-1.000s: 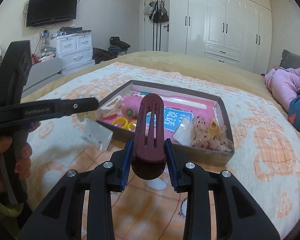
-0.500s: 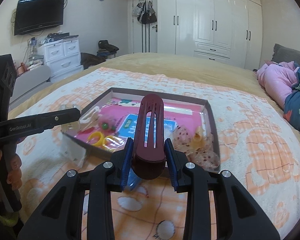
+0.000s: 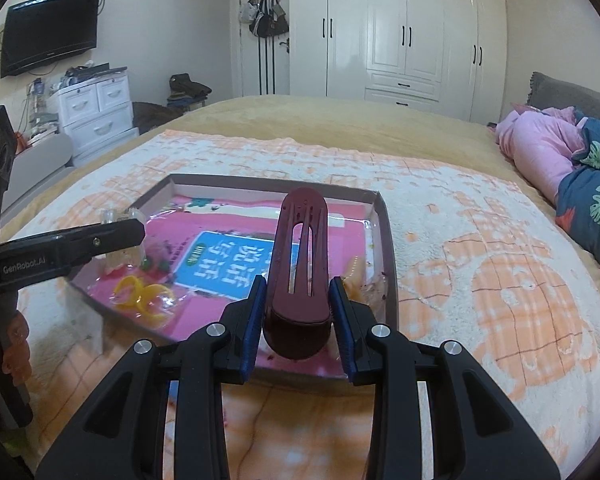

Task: Organize jewelry
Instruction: 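Place the pearl-bead clip into the box with the left tool while the right tool places the maroon clip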

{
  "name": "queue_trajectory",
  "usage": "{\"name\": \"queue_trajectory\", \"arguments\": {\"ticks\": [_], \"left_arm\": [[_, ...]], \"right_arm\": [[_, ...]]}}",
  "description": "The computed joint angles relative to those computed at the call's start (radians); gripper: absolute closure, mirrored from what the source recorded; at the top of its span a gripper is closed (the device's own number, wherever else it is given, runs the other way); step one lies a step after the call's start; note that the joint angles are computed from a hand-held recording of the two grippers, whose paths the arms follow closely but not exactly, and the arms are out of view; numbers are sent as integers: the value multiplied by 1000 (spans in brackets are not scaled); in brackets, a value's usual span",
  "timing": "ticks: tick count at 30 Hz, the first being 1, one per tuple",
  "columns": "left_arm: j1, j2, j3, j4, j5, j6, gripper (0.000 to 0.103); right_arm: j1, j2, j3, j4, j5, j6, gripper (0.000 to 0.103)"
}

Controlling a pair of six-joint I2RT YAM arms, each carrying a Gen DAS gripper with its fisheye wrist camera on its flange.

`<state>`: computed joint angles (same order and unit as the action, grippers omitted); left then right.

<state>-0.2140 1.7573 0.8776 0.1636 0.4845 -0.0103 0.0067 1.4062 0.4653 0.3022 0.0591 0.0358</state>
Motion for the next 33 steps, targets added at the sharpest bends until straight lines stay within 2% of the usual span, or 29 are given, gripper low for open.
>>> {"name": "queue_trajectory", "arguments": {"ticks": [8,20,22,24,33], "left_arm": [[-24,91,87,-49,-31,6,72],[-21,97,92,-38,-44,3,72],[-21,90,87,-37,-45,3,72],[-19,82,81,-37,-41,4,72],[-6,26,44,-29,-28,1,72]], "right_arm": [[-9,96,56,13,-32,10,72],[28,134,74,26,-22,32,71],[30,124,68,29,-20,35,69],[31,109,55,37,-19,36,59],[55,-25,-41,50,30,31,49]]}}
